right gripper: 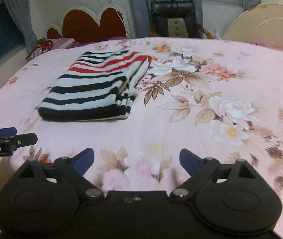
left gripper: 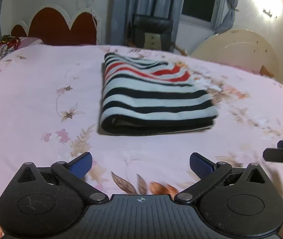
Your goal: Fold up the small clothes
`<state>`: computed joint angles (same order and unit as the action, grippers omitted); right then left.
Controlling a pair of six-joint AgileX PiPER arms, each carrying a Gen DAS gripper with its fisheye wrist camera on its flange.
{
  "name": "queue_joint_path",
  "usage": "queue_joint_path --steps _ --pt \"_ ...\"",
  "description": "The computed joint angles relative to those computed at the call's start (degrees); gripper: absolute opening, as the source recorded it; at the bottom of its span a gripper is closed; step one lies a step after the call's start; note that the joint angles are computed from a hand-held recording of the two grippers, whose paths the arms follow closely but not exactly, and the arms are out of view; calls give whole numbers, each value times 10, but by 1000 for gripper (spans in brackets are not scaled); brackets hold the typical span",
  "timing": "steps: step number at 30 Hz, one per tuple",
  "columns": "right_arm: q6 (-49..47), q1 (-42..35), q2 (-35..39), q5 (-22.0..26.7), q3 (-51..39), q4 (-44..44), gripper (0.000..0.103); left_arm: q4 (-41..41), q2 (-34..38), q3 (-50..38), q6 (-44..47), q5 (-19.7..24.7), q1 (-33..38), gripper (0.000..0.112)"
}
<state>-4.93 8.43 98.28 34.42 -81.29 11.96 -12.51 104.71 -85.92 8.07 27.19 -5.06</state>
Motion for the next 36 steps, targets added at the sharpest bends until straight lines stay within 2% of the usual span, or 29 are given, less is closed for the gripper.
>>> queue_joint_path --steps 2,5,8,12,15,17,19,24,29,36 --pt "23 10 -36 -4 26 -24 101 -3 -37 33 -4 -8 -5 103" --pt "58 25 -86 2 52 -54 102 -16 -101 84 -1 -13 -12 103" --pt "143 54 -128 30 55 -129 102 -14 -172 122 -7 -1 -18 103" --pt "228 98 -199 54 71 -196 102 51 -268 159 -60 20 -36 103" --pt "297 141 -235 98 67 -256 102 87 -329 173 -97 45 -47 103" --pt "332 174 -253 131 63 -294 102 86 -360 170 -104 77 -49 103" --pt "352 210 -269 163 53 -327 102 82 -392 173 -103 90 -51 103" --pt "401 287 -299 199 37 -420 102 109 -433 171 -121 109 -71 103" --pt "431 318 -313 213 33 -457 102 156 -462 176 -172 115 -106 103" --pt "465 350 -324 233 46 -484 102 167 -486 190 -189 118 -109 103"
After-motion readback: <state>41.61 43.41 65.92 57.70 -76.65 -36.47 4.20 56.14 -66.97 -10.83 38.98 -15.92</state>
